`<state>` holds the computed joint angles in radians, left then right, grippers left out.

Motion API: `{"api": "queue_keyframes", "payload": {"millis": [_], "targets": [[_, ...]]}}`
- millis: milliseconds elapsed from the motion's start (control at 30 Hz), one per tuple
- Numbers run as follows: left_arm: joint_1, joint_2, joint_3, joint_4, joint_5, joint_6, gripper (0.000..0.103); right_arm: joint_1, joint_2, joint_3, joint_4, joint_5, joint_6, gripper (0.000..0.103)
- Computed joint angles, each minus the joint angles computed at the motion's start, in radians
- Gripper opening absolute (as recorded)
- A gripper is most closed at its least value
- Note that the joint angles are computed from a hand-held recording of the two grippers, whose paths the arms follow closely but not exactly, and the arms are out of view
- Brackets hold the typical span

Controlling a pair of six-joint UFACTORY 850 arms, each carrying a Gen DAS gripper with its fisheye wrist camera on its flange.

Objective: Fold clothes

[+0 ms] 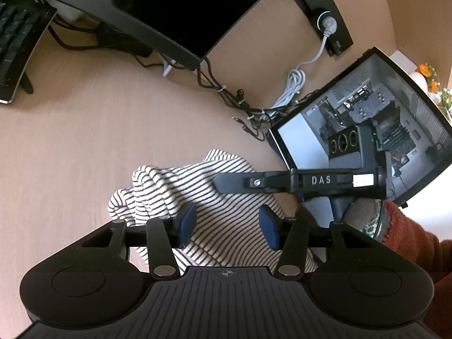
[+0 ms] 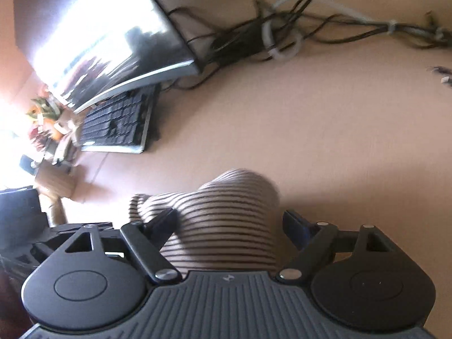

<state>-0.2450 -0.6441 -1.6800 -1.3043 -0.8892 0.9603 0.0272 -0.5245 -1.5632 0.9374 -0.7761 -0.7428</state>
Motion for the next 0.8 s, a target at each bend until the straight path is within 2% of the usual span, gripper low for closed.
{"api": "queue_keyframes", "payload": {"millis": [100,133,200,300,433,533,567,600,633,667,733,800], "targets": [[0.002,-0.003,-0.002,-0.001,0.000,-0.003,0.055,0.022,0.078,0.060,0.041,0.051,-0.135,0.057],[0.004,-0.004,-0.002,-0.006,-0.002,-0.001,0.060,0.024,0.105,0.082,0.067,0.055,-0.201,0.056],[0.009,-0.010,-0.001,-0.026,-0.018,0.007,0.062,0.033,0.144,0.112,0.061,0.077,-0.272,0.054],[0.011,-0.025,-0.010,-0.049,-0.041,0.011,0.061,0.046,0.139,0.124,-0.065,0.146,-0.190,0.055],[-0.005,-0.025,-0.023,-0.015,-0.020,0.031,0.062,-0.009,0.085,0.107,-0.008,0.073,-0.028,0.058],[-0.007,-0.024,-0.043,0.037,-0.019,-0.018,0.062,0.010,0.128,0.154,-0.026,0.137,-0.065,0.058],[-0.008,-0.021,-0.053,0.062,-0.015,-0.059,0.066,0.019,0.141,0.169,-0.039,0.161,-0.071,0.059],[-0.010,-0.008,-0.051,0.076,0.000,-0.082,0.072,0.026,0.147,0.175,-0.052,0.179,-0.061,0.060],[-0.013,0.011,-0.042,0.083,0.020,-0.096,0.086,0.033,0.153,0.180,-0.065,0.195,-0.048,0.060],[-0.017,0.032,-0.031,0.100,0.048,-0.104,0.093,0.040,0.159,0.185,-0.079,0.212,-0.034,0.061],[-0.040,0.082,-0.007,0.212,0.143,-0.137,0.094,0.049,0.168,0.197,-0.087,0.236,-0.016,0.063],[-0.061,0.113,0.012,0.315,0.199,-0.165,0.094,0.054,0.179,0.214,-0.085,0.259,-0.014,0.064]]}}
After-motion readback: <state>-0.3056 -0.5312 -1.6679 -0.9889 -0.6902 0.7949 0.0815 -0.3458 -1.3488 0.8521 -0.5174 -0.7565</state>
